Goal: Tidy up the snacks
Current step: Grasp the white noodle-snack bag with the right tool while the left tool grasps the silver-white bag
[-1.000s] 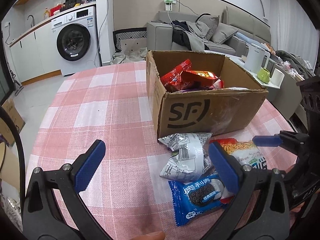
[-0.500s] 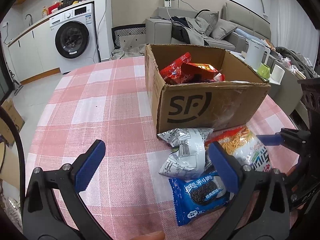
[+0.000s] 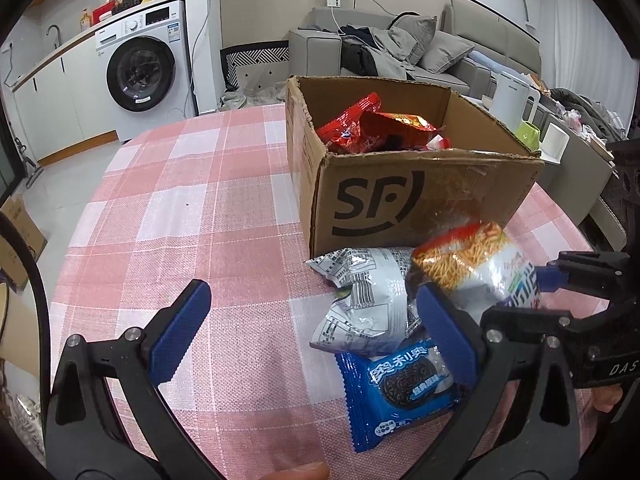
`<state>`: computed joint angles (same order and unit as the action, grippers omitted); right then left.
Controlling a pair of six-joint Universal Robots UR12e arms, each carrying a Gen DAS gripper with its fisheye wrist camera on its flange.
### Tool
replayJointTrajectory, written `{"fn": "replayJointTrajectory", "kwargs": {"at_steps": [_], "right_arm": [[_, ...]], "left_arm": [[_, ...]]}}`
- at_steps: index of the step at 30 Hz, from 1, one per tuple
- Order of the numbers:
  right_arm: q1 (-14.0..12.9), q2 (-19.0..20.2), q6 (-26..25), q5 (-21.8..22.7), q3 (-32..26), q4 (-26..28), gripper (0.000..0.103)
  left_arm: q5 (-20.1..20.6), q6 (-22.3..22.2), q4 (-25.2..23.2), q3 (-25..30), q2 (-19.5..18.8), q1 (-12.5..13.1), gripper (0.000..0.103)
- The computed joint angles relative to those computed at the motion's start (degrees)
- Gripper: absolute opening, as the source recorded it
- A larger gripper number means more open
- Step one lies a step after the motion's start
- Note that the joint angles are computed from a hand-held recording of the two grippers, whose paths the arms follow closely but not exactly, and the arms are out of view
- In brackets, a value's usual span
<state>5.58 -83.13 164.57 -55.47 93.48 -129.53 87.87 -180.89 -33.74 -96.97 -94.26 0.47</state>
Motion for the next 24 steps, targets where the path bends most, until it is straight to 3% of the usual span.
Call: {"fn": "replayJointTrajectory", "kwargs": {"at_steps": [10, 15, 19, 22, 24], "right_arm": [[-0.7, -1.0, -0.5, -1.2, 0.7, -1.8, 0.049], [-0.6, -0.9, -0.7, -1.9, 0.5, -1.6, 0.049], [-0.1, -0.5, -1.0, -2.5, 0.2, -1.5, 0.049], [-0.1, -0.4, -0.9, -2.4, 0.2, -1.6, 0.049], [-0.1, -0.4, -0.9, -2.4, 0.2, -1.7, 0.049]], "left_arm": [[-1.6, -2.5, -2.6, 0.9, -1.4, 0.4, 0.102], [-3.4, -2.4, -4.0, 1.6, -2.3, 0.4, 0.092], [-6.0, -2.0, -4.7, 2.2, -3.1, 0.6, 0.075], [-8.3, -1.6, -4.7, 2.3, -3.5, 0.8, 0.054], [-8.8, -1.2, -4.3, 2.2, -3.4, 0.9, 0.045]]}}
